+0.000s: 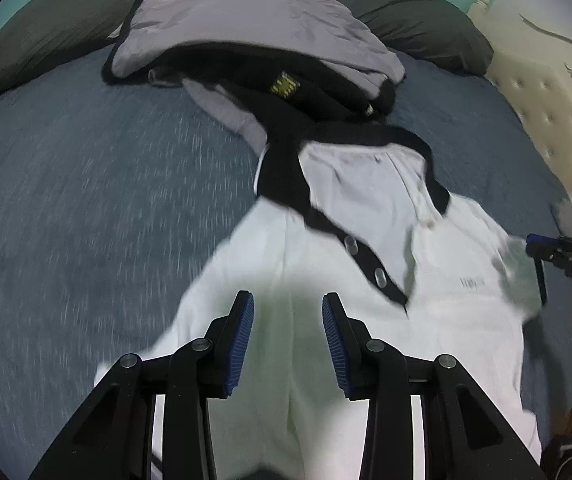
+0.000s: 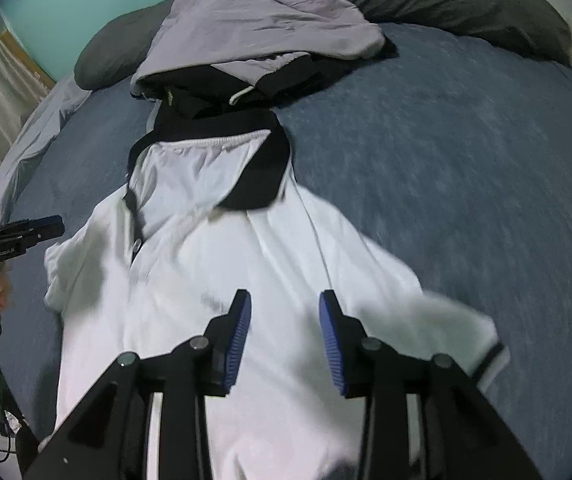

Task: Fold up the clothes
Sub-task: 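Open both tools and move them to the black collar, then close both tools on the black collar edge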

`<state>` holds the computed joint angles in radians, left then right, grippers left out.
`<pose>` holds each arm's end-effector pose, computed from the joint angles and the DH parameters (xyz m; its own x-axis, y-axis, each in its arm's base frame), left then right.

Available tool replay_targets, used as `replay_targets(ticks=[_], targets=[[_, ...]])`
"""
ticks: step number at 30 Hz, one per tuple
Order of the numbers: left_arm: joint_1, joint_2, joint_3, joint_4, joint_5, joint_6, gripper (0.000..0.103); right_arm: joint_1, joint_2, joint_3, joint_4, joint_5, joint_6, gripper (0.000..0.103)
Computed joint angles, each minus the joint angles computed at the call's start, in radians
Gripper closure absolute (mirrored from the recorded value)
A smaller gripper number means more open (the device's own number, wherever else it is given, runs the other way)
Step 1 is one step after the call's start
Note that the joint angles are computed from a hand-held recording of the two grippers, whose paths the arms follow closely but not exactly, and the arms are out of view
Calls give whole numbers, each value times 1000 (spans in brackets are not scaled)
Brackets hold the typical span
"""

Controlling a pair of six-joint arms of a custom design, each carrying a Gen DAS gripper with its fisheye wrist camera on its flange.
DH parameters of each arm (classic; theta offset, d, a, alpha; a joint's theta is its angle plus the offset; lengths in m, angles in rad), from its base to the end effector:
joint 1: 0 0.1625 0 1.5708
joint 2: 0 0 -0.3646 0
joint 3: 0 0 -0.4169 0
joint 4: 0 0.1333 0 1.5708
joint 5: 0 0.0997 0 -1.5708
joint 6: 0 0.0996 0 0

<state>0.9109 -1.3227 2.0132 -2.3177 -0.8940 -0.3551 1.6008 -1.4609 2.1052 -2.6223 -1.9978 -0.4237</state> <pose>-0.1610 -0.5267 0.1785 -0.8106 0.1477 -0.5667 0.3522 0.8961 -0.2703 0.1070 -0.4978 0.2307 -0.8225 -0.2528 0.5095 -0.4012 0.8928 -0.2047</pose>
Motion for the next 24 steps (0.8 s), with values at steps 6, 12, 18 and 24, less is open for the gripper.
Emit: replay_targets(ticks=[6,12,18,24], targets=[[57,136,-123,-83,17,65,59,15,178,-131,-72,-11,5,67],[85,248,-227,-121,34,117,56,20,296,-237,-116,-30,2,62],[104,335,-316,-137,47,154,56,22,384,-321,-124,-52,-7,52],[115,389,-377,-137,74,179,56,31,471,-408,-132,-85,-15,52]])
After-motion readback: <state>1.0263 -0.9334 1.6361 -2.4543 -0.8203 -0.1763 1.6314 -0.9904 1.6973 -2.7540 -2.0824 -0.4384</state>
